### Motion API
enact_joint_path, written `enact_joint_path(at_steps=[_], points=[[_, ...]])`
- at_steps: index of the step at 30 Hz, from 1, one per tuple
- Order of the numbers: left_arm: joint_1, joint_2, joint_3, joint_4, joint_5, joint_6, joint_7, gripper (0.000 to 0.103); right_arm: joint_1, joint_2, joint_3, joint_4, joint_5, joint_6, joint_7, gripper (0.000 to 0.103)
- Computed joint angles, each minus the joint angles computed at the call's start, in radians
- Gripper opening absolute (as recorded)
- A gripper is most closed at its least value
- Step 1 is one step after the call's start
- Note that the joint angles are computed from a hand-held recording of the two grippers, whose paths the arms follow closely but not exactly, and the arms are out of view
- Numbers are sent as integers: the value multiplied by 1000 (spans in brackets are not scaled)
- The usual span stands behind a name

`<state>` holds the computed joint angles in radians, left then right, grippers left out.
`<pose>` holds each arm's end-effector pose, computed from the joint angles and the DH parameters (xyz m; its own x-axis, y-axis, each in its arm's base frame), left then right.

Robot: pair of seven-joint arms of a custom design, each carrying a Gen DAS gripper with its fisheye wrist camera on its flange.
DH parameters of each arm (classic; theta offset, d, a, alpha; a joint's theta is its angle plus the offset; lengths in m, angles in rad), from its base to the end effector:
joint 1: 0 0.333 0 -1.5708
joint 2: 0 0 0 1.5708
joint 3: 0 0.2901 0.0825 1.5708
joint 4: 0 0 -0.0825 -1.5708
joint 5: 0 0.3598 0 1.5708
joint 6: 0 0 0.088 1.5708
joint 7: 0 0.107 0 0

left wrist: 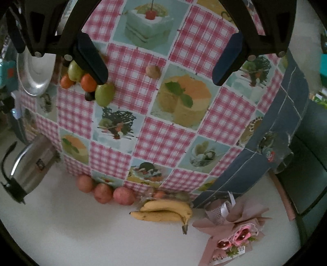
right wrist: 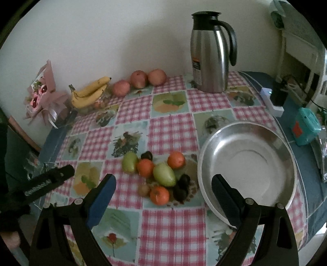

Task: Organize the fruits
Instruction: 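Move the left tool to the brown kiwi while the right tool approaches the orange fruit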

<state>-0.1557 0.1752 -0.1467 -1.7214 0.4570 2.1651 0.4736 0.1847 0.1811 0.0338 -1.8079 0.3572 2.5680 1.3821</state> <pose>0.5922 -0.1609 0.4919 0.5565 -0.8307 0.0144 -0.7376 -0.5020 -0.4516 0.6140 0.1293 0.4905 0.2238 -0.9480 -0.2262 -0.8331 -0.0656 -0.5492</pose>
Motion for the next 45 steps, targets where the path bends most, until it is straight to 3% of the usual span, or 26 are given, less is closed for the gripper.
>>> enact_joint_path(at_steps=[3,7,12,21,27,34,41,43,45], points=[[-11,54,3,62,13,-55,-3,103,0,37,9,43,14,-14,-25,95],[13,95,6,73,-57,-34,57,103,-4,109,15,128,35,-83,-37,95],[44,65,20,10,-118,9,43,103,-20,176,31,202,88,-146,-46,95],[60,46,10,-39,-164,78,58,103,10,221,10,238,-17,-245,-27,95],[60,59,10,-41,-185,111,76,103,19,203,2,193,-48,-199,-13,95],[75,85,-7,-25,-273,148,187,103,10,216,7,217,-31,-229,-6,95],[90,101,-12,-35,-371,157,221,101,-4,193,18,193,2,-229,-38,95],[97,107,-17,-39,-405,164,240,96,0,193,12,192,-3,-238,-28,90],[95,113,-18,-36,-413,163,247,93,9,187,4,182,-25,-224,-11,74]])
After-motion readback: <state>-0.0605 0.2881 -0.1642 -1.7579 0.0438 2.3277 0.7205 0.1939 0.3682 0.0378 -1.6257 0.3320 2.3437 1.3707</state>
